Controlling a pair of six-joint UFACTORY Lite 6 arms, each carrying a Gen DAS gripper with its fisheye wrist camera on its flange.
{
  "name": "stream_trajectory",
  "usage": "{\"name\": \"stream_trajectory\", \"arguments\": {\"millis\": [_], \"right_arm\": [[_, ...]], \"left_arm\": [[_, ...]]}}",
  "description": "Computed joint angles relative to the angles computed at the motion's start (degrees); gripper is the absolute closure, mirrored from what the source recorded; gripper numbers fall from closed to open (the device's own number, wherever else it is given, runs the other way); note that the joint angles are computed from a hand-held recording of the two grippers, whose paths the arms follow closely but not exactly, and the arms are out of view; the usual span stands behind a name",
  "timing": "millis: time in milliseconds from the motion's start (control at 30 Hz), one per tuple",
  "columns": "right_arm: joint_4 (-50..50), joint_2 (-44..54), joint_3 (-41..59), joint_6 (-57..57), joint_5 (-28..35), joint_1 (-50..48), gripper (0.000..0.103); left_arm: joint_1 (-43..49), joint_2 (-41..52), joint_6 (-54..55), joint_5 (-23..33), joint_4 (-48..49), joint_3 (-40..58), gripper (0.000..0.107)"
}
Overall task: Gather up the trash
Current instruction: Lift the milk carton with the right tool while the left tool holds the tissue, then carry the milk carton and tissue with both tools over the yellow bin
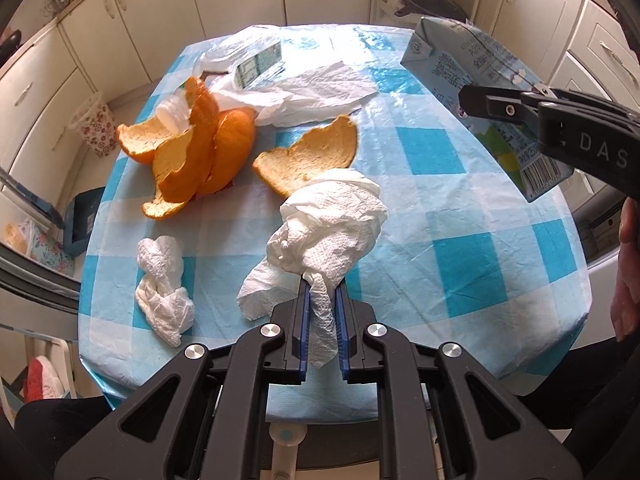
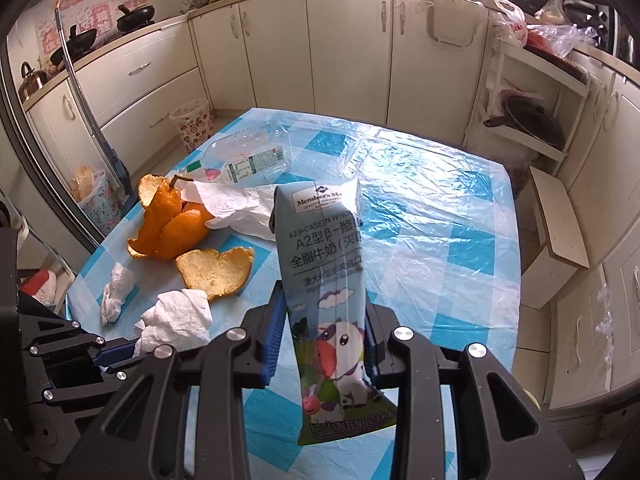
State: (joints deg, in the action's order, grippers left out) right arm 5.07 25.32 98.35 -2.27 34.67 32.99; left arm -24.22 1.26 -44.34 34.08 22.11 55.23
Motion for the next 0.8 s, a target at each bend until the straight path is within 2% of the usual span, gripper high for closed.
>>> {"name": "stream_trajectory", "arguments": {"millis": [267, 433, 667, 800], "right_arm": [[7.4, -10.3, -10.4, -5.8, -1.9, -7.9, 0.069], [10.9, -16.7, -17.1, -9.3, -2.3, -15.5, 0.069], [17.3, -20.2, -23.1, -15.4, -1.0, -30.0, 0.069], [20.6, -17.7, -23.7, -17.2, 1.4, -37.8, 0.069]], "left_arm": [[-5.1, -4.0, -3.5, -3.3, 0.9, 0.3, 0.096], [-11.9, -1.0, -8.2, -1.9, 3.3, 5.9, 0.097], [-22.8, 10.8, -12.9, 3.4, 5.9, 22.7, 0.096], [-26.3, 22.5, -10.8, 6.1, 3.5, 38.3, 0.096]]}}
